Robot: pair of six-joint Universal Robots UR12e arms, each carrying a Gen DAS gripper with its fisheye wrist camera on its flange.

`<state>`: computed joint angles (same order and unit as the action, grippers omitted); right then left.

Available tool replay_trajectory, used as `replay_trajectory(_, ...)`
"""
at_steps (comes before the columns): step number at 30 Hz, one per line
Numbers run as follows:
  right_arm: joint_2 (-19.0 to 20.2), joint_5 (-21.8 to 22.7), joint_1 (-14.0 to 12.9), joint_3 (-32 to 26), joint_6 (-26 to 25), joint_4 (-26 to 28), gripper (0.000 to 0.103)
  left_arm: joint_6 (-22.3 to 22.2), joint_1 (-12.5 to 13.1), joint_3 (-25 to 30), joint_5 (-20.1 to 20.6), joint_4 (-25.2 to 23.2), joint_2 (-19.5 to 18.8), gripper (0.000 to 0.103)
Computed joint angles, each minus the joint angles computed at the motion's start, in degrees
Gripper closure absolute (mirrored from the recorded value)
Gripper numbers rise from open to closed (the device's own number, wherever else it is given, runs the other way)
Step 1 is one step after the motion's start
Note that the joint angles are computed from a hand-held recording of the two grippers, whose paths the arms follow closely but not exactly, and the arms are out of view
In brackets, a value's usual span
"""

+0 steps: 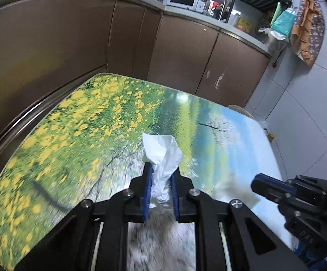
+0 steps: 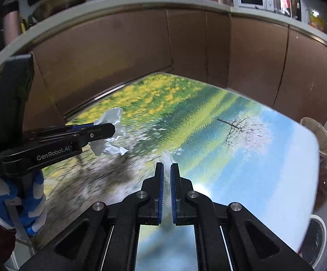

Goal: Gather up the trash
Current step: 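Grasp a white tissue with the left tool while the right tool grasps the other tissue, then carry both tissues to the bin and open both tools over it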

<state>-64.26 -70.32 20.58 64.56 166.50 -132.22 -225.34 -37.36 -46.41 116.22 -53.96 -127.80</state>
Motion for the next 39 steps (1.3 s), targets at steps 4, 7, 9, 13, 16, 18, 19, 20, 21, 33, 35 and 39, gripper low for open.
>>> replay_trajectory(4,-4.74,1.53,-1.1,5.38,0.58,-3.26,0.098,-0.58,-1.67,-1.1,2.37,0.24,1.58,0.089)
replay_trajectory(7,-7.41,2.19,-2.01,8.5,1.33,-5.57,0.098,-0.92,-2.9,-0.83,4.17,-0.4,2.03,0.089)
replay_trajectory(9,-8.73,2.28,-2.62,9.9,1.55,-6.2,0.098,-1.38,-3.6,-0.41,5.22,-0.85,2.04,0.089)
replay_trajectory(13,-9.14,2.68,-3.14,10.28,1.56,-4.61,0.097,-2.47,-4.4,0.35,6.05,-1.26,1.81,0.089)
replay_trajectory(16,-8.02,2.62,-2.95,9.6,1.15,-2.72,0.088,-3.25,-4.35,-0.29,5.68,-1.22,1.94,0.089)
replay_trajectory(18,-6.72,1.57,-2.43,8.7,0.47,-1.53,0.084,-3.63,-4.02,-1.03,4.91,-1.37,2.08,0.089)
replay_trajectory(19,-6.29,1.37,-2.33,8.48,0.36,-1.1,0.082,-3.63,-3.81,-1.41,4.46,-1.3,2.13,0.089)
replay_trajectory(20,-5.51,1.16,-2.2,7.88,0.33,-0.35,0.08,-3.44,-3.56,-1.96,3.98,-0.94,2.22,0.089)
replay_trajectory(21,-4.75,0.81,-2.03,7.23,0.4,0.26,0.078,-3.14,-3.35,-2.54,3.66,-0.34,2.31,0.089)
replay_trajectory(33,0.76,-2.28,-0.86,2.59,0.1,4.05,0.079,-1.06,-2.73,-2.94,3.16,0.73,1.25,0.089)
replay_trajectory(35,0.46,-1.52,-0.88,3.03,-0.47,4.01,0.097,-0.91,-3.0,-2.01,3.58,-0.04,0.81,0.089)
replay_trajectory(39,-1.05,-0.15,-1.21,4.84,-1.58,2.58,0.099,-0.37,-3.63,-0.67,5.16,-1.42,0.37,0.089)
